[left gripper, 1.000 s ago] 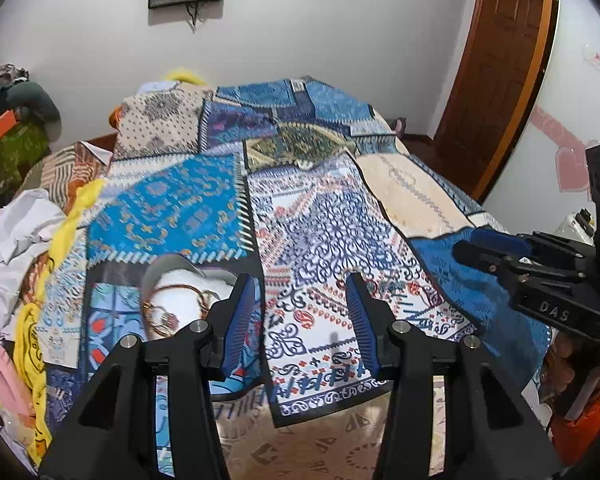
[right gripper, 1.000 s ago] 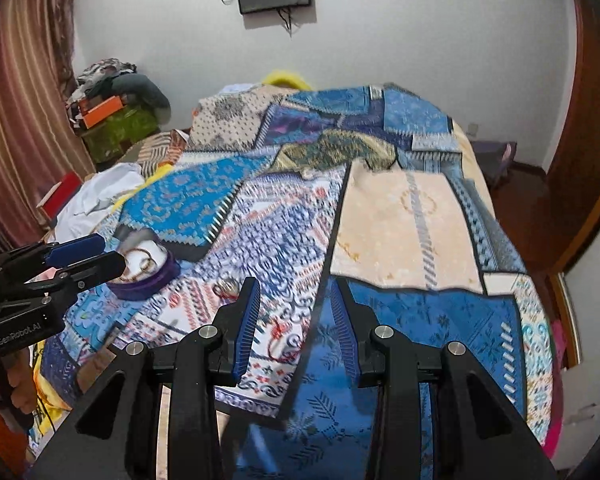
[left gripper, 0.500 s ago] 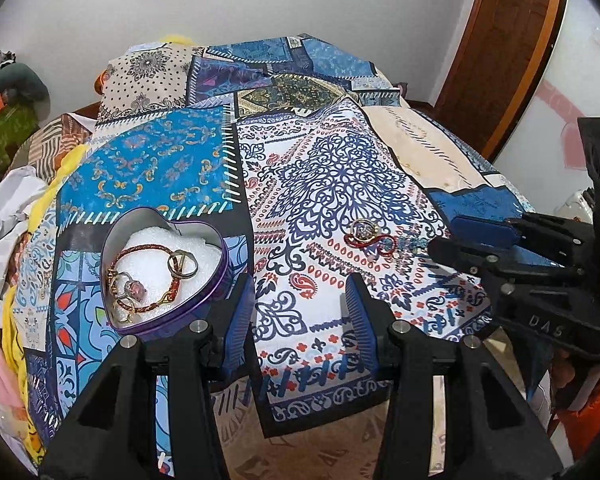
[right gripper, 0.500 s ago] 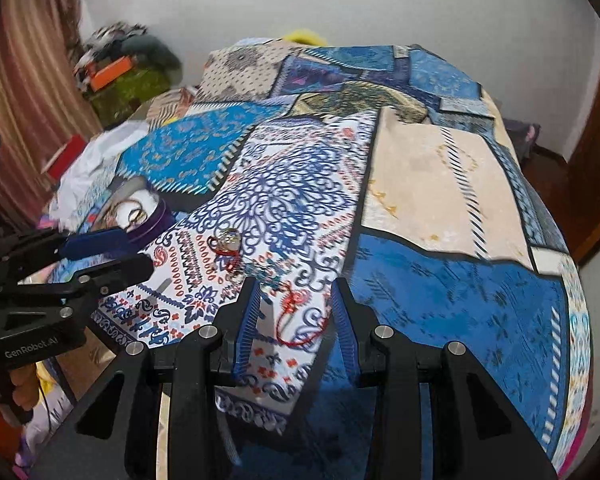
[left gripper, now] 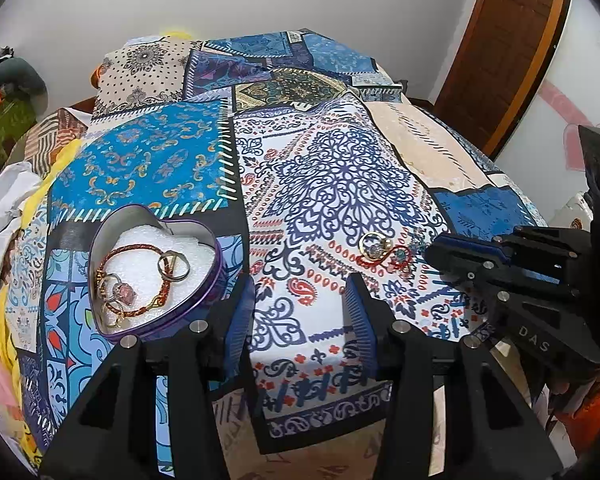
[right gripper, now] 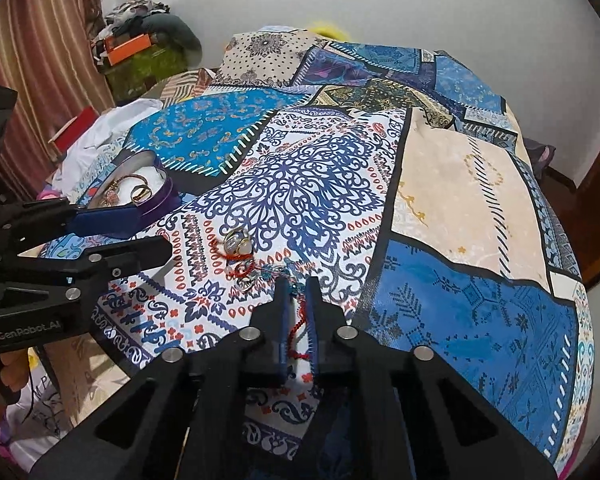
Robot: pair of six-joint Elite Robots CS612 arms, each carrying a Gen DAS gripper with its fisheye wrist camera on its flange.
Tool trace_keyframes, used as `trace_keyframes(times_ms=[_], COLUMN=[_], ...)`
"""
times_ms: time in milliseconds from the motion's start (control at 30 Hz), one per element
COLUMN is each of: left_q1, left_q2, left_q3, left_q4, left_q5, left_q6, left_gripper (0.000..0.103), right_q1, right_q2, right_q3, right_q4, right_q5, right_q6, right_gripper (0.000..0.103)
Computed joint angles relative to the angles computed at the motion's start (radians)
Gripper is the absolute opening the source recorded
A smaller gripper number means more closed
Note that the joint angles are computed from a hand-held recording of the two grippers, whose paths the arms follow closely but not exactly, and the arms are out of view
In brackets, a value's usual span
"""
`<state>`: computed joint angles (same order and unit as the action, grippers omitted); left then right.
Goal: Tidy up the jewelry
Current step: 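Grasp a gold ring with the left tool while the right tool grasps the red string bracelet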
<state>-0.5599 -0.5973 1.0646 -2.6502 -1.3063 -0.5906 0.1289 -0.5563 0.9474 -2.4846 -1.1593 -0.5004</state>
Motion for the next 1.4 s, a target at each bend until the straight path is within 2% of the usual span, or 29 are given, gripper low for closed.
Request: trace_keyframes(times_ms=[367,667,733,900,1167,1267,1400], left_q1=[-0.007,-0.004,-0.004,-0.004,-0.005,-0.007,-0.007], left_q2=[0.009,0.032,0.041,0.067,0.093,0.096,0.092], left_q3=[-0.028,-0.073,-0.088,-0.131,-0.173,-0.178,-0.171], left_q4=[-0.003,0.008,0.017,0.054,0.064,0.065,0.053], left_q5=[0.002,-0.038,-0.048,-0.073,-0.082,-0.064,-0.062], left_q6=[0.035,0.056,0.066,0.083,0.105,0.101,0.104], left_gripper=[0.046,0.046,0.044,0.028,0.026,0.020,0.020], right_q1=[-0.025,-0.041,-0.044,-0.049,-0.052,-0.053,-0.053], right_q2=[-0.029,-0.037,-0.034,-0.026,-0.020,-0.023,-0.028], right_q3=[0.047,0.057,0.051,0.039,0.036,0.043,0.050], right_q4=[-0.084,-0.177,-0.189,-0.206,-0.200,-0.201,-0.204], right_q5=[0.065,0.088,0.089,0.096,0.097,0.101,0.104], right_q6=[0.086,0.162,0.176,0.209,0.217,0.215,0.212], right_gripper=[0.006,0.006,0.006,0.006,0.006,0.006,0.006])
